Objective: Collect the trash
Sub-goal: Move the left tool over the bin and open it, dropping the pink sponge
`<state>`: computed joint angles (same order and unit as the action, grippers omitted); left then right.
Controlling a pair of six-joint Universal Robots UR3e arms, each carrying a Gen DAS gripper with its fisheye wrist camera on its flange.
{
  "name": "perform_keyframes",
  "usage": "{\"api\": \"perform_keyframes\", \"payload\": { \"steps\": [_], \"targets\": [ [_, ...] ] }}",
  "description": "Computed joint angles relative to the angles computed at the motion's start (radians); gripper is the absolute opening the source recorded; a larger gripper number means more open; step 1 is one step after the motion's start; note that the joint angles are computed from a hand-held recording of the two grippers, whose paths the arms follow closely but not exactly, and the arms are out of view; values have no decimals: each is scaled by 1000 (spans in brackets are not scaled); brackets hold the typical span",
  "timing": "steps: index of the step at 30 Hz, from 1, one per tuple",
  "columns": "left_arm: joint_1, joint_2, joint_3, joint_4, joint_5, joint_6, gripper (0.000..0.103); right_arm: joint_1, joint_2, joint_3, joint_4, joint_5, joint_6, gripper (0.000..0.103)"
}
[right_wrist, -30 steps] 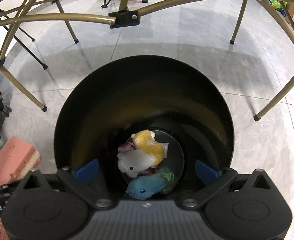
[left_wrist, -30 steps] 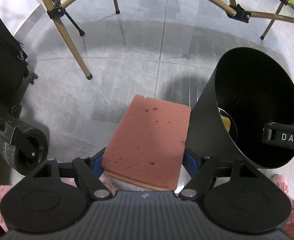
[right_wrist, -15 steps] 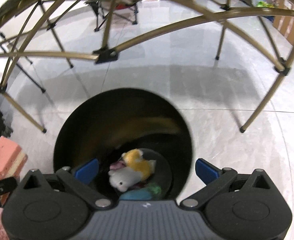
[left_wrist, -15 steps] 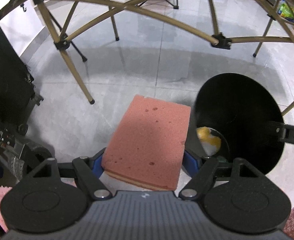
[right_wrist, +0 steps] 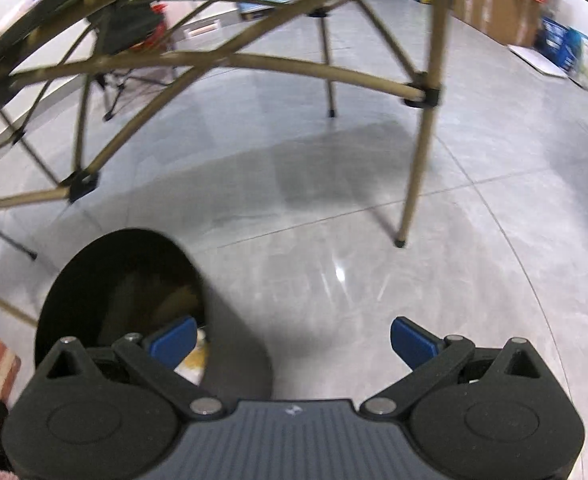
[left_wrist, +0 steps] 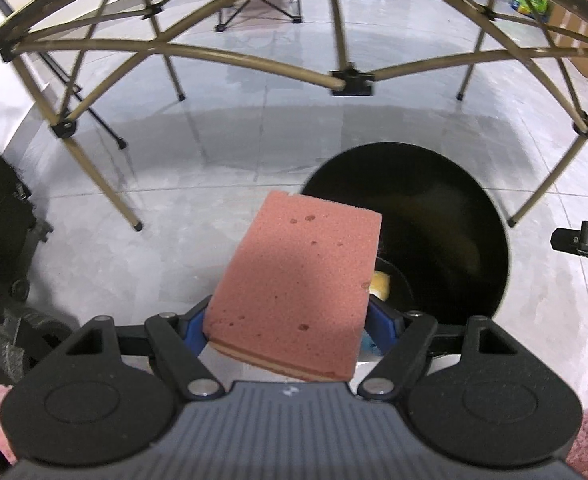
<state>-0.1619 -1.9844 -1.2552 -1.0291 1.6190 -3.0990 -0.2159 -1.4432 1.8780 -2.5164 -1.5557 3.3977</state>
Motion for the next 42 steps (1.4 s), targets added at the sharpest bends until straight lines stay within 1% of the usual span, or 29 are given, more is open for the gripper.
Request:
{"api": "perform_keyframes", "payload": {
  "steps": [10,17,29,35,42],
  "targets": [
    [-107,-131,181,-63,5,-57,77,-114,-76,112,-38,18,-3,103],
    [-132,-215,293,-114,-2,-80,77,-144,-68,138,-53,-3,13,103],
    [-138,-366,517,-246,-21,-113,77,-123,3,112,-38,-33,6,103],
    [-145,-460,673,-332,-25,-144,77,-118,32,94,-20,-42,2,103],
    [-165,-537,776,-380,-3,-161,77,-114,66,71,-11,-47,-3,103]
  ]
}}
